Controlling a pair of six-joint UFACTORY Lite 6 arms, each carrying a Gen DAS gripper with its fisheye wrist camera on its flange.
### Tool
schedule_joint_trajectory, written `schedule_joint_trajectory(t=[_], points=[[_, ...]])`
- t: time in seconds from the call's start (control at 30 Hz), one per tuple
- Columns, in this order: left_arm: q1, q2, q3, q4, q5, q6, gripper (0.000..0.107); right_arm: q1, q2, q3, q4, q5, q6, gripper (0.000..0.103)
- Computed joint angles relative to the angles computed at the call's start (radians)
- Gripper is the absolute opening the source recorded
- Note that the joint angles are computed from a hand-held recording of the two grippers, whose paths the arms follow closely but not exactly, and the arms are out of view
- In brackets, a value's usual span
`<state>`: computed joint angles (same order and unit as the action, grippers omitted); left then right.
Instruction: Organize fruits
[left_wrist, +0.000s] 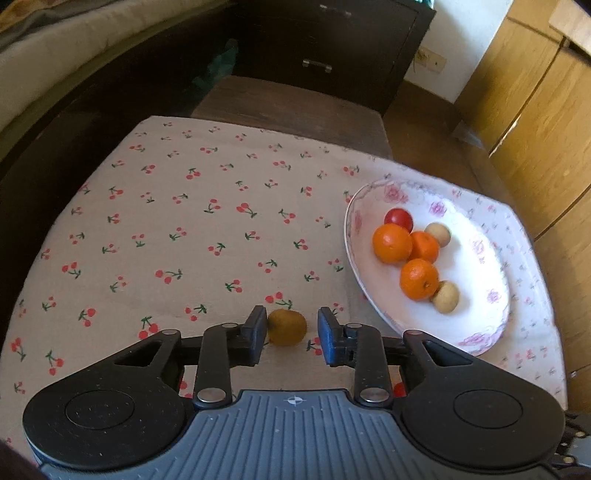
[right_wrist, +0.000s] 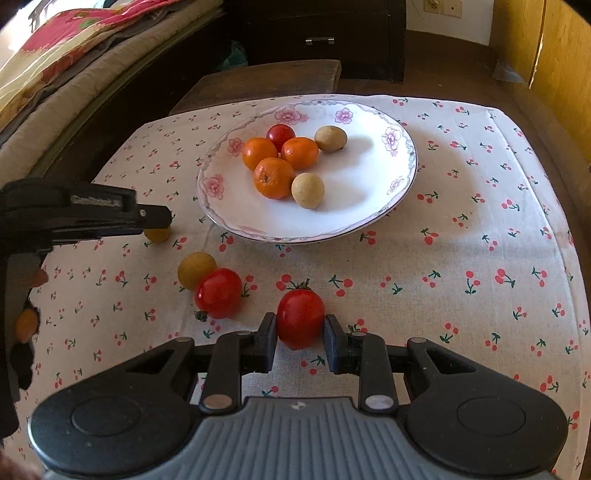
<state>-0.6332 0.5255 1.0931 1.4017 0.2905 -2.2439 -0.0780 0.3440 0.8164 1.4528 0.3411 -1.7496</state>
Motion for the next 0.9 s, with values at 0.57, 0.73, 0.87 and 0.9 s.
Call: schedule_joint_trajectory(t=[0.57, 0.73, 0.87, 0.9], points=[[-0.008, 0.057, 0.054, -0.102, 0.015, 0.141, 0.033, 0.005, 0.007, 0.011, -0.006, -0.008, 0.009, 0.028], [-0.045, 0.003, 0.006, -0.095, 0.028, 0.125, 0.033, -0.001, -0.018, -0.006, -0.021, -0.003, 0.020, 0.028], [-0.081, -0.036, -0.014, -0.103, 0.034, 0.121, 0.033, -0.018, -0.075, -0.033, -0.042, 0.023, 0.038, 0.028], [-0.094, -0.045, -0.018, -0.108, 0.042, 0.124, 0.033, -0.023, -0.087, -0.039, -0.045, 0.029, 0.040, 0.028]])
